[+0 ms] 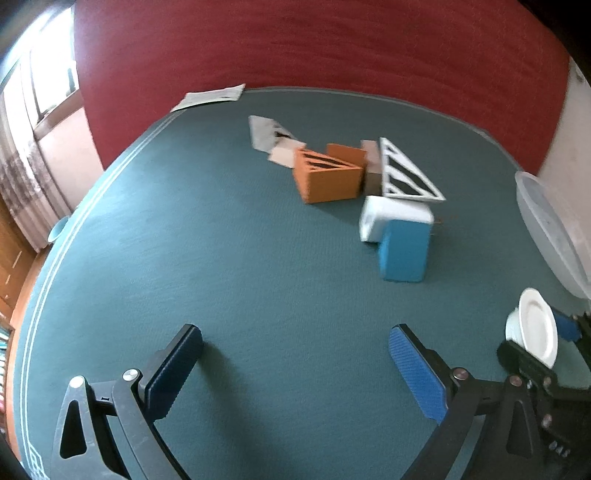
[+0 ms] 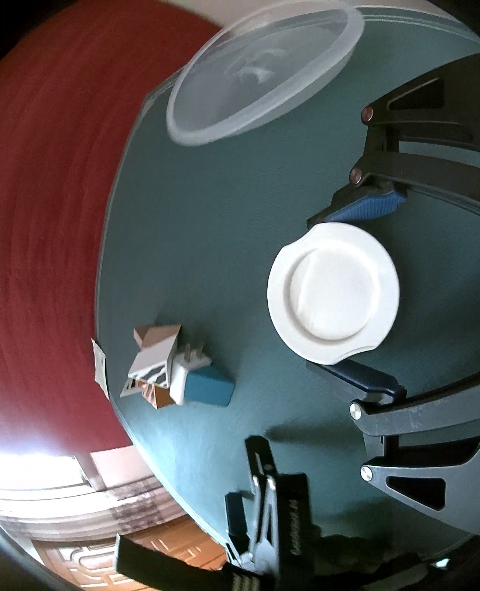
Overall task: Organize rigid objects
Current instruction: 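Grasp a white plate with the right gripper while the left gripper grasps the blue block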
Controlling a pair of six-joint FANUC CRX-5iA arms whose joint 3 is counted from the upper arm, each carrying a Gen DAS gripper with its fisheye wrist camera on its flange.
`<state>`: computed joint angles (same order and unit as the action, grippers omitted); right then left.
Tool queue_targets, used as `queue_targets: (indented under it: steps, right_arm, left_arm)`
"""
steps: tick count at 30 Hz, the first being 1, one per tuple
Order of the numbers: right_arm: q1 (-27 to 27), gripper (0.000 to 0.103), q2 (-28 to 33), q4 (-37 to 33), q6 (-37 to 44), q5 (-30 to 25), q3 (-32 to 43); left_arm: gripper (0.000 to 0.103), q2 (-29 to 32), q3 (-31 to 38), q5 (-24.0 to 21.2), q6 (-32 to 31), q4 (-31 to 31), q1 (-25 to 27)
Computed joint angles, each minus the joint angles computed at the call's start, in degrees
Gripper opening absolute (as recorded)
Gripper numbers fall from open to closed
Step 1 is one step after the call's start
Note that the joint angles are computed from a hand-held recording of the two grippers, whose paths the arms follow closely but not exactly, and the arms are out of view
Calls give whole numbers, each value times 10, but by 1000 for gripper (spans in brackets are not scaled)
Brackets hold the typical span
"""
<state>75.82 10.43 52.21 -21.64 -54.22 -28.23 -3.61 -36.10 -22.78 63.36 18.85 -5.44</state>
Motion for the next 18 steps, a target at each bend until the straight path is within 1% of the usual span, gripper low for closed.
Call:
queue_targets:
  steps: [4, 7, 10, 11, 12, 14, 15, 17, 18]
  right_arm:
    - [11, 67, -21, 4, -27, -3, -26]
    - [17, 67, -38, 18, -56, 6, -49]
    - [16, 68, -43, 27, -68, 13, -58]
    - [17, 68, -44, 28, -70, 13, -59]
    - [18, 68, -43, 29, -72, 13, -59]
    - [19, 68, -44, 28, -72, 12, -60]
    - [18, 68, -44, 29, -72, 13, -60]
    - [17, 68, -47, 32, -76, 17, -63]
    - [14, 68, -48, 35, -78, 21, -65]
  left_arm:
    - [102, 18, 35, -7, 67, -61, -27]
    - [97, 30, 56, -10, 109, -95, -45]
    - [95, 37, 68, -5, 136, -113, -59]
    - [92, 40, 71, -5, 139, -114, -61]
    - [91, 44, 71, -3, 133, -101, -62]
    - [84, 50, 75, -3, 131, -89, -64]
    - [82, 54, 80, -1, 136, -92, -64]
    - [73, 61, 93, -3, 163, -113, -68]
    - [70, 62, 95, -1, 164, -112, -69]
